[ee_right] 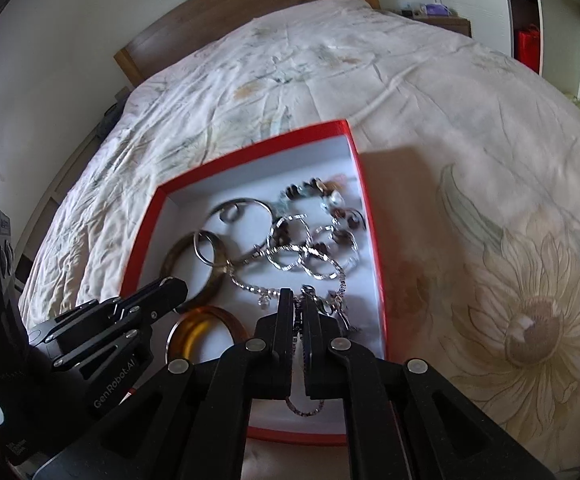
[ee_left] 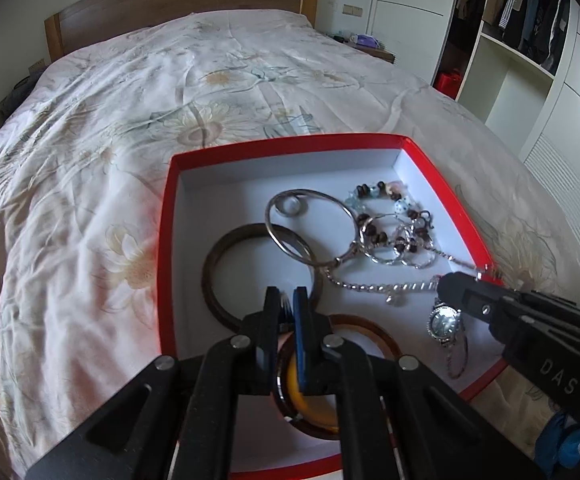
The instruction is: Organize jewelry
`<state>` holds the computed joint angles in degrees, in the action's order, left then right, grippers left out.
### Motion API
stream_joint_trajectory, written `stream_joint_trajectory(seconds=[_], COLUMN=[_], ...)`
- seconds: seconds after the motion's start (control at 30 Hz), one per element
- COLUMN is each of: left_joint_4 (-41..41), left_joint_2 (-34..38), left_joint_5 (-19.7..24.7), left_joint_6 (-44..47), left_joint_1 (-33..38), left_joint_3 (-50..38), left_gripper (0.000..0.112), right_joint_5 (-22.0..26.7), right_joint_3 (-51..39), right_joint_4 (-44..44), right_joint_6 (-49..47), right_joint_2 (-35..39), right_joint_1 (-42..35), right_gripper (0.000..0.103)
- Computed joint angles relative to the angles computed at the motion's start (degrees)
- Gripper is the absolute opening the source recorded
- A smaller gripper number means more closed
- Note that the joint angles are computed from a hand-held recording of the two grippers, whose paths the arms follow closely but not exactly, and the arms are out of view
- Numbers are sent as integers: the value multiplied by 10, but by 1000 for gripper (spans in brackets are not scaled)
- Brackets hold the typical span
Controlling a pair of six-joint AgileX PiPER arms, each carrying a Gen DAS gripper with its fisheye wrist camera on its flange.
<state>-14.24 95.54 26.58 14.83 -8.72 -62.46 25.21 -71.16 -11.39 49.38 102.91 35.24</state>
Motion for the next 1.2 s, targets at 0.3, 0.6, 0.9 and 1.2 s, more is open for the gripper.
stream_joint_trajectory(seconds=[0.3,0.6,0.9,1.2], left_joint_4=[17,17,27,30], left_joint_2=[-15,-65,-153,-275], left_joint_5=[15,43,95,164], left_joint_6=[-17,-21,-43,-29], left_joint_1=[-6,-4,24,82], left_joint_3=[8,28,55,89], left_gripper=[9,27,36,38], right_joint_5=[24,65,109,179], right_joint_3=[16,45,51,16], right_joint_4=[-10,-25,-90,-148], right_joint_6=[21,49,136,211], right_joint_2=[-23,-66,-121,-137], right_joint_1=[16,38,109,207], right_gripper=[13,29,35,42])
